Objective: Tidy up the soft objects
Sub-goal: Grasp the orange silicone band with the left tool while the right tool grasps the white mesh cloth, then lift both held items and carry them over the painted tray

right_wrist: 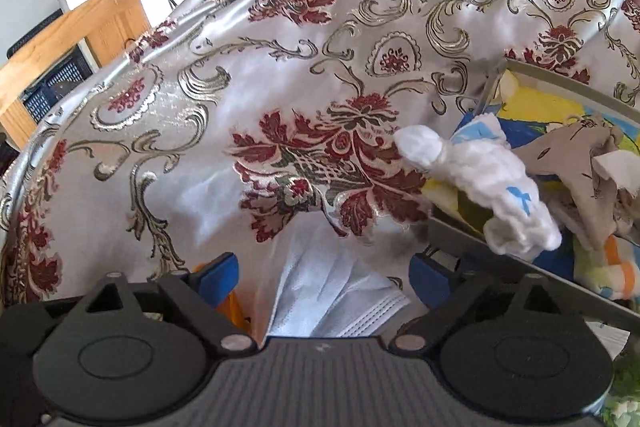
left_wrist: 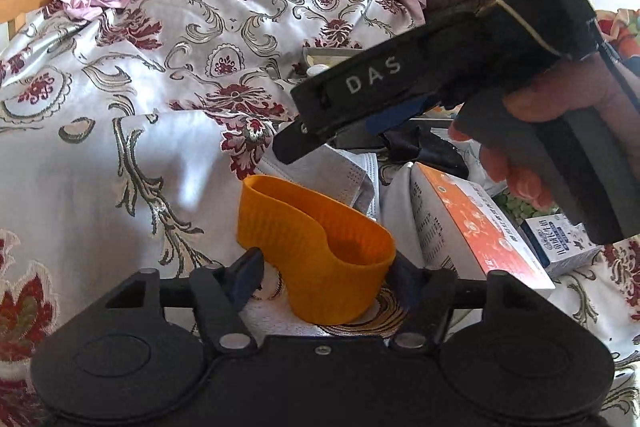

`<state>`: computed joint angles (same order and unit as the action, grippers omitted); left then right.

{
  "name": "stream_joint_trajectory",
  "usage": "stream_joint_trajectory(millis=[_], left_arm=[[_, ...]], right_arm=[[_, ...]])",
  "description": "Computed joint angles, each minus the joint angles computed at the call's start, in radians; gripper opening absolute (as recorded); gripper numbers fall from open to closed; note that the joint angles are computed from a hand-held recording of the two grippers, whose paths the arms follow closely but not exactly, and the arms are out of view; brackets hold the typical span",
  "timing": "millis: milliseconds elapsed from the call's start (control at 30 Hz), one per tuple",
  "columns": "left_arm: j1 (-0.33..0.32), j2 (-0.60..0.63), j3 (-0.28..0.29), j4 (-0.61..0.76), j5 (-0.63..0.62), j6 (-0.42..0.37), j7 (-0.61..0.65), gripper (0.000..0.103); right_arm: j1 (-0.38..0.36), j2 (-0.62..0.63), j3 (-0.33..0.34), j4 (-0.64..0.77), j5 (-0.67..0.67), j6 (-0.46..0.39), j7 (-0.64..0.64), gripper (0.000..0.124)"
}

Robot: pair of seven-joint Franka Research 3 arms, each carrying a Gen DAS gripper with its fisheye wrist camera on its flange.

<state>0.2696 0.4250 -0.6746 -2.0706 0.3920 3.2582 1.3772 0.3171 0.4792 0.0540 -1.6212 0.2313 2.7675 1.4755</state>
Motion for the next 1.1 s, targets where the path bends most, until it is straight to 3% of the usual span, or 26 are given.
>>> stream_joint_trajectory(millis=[33,100,300,467,633,700,800,1100], left_arm=[[0.005,0.000,-0.003,-0.004,0.001,0.009,0.000,0.060],[-0.052,-0.018,0.063,-0.015,0.000,0.047,-0.023,0.054],[-0.037,-0.021,0.064,-0.020,0.052,0.056,-0.101,0.037],[0.022,-0.028,0.019,-0.039,0.074,0.056,-0.165,0.034],[0.030,-0.056,0.032,-0.062,0.082,0.066,-0.243,0.030],[0.012,-0.068,0.057,-0.067,0.090,0.075,-0.266,0.029],[0.016,-0.077,0.061,-0.072,0.113,0.076,-0.299,0.026],[-0.029,-0.116,0.122,-0.089,0.159,0.102,-0.371,0.023]], right_arm=[[0.011,0.003,-0.013,0.005,-0.012,-0.007,0.020,0.090],[0.025,0.009,-0.032,0.013,-0.029,-0.025,0.064,0.086],[0.010,0.014,-0.018,0.008,-0.019,-0.063,0.109,0.082],[-0.014,-0.004,0.013,-0.026,0.028,-0.046,0.077,0.071],[-0.006,-0.019,0.011,-0.051,0.032,-0.033,0.079,0.054],[-0.001,-0.029,0.009,-0.069,0.031,-0.016,0.080,0.039],[0.009,-0.049,0.004,-0.107,0.027,0.021,0.092,0.028],[0.029,-0.133,0.005,-0.256,0.011,0.195,0.113,0.023]])
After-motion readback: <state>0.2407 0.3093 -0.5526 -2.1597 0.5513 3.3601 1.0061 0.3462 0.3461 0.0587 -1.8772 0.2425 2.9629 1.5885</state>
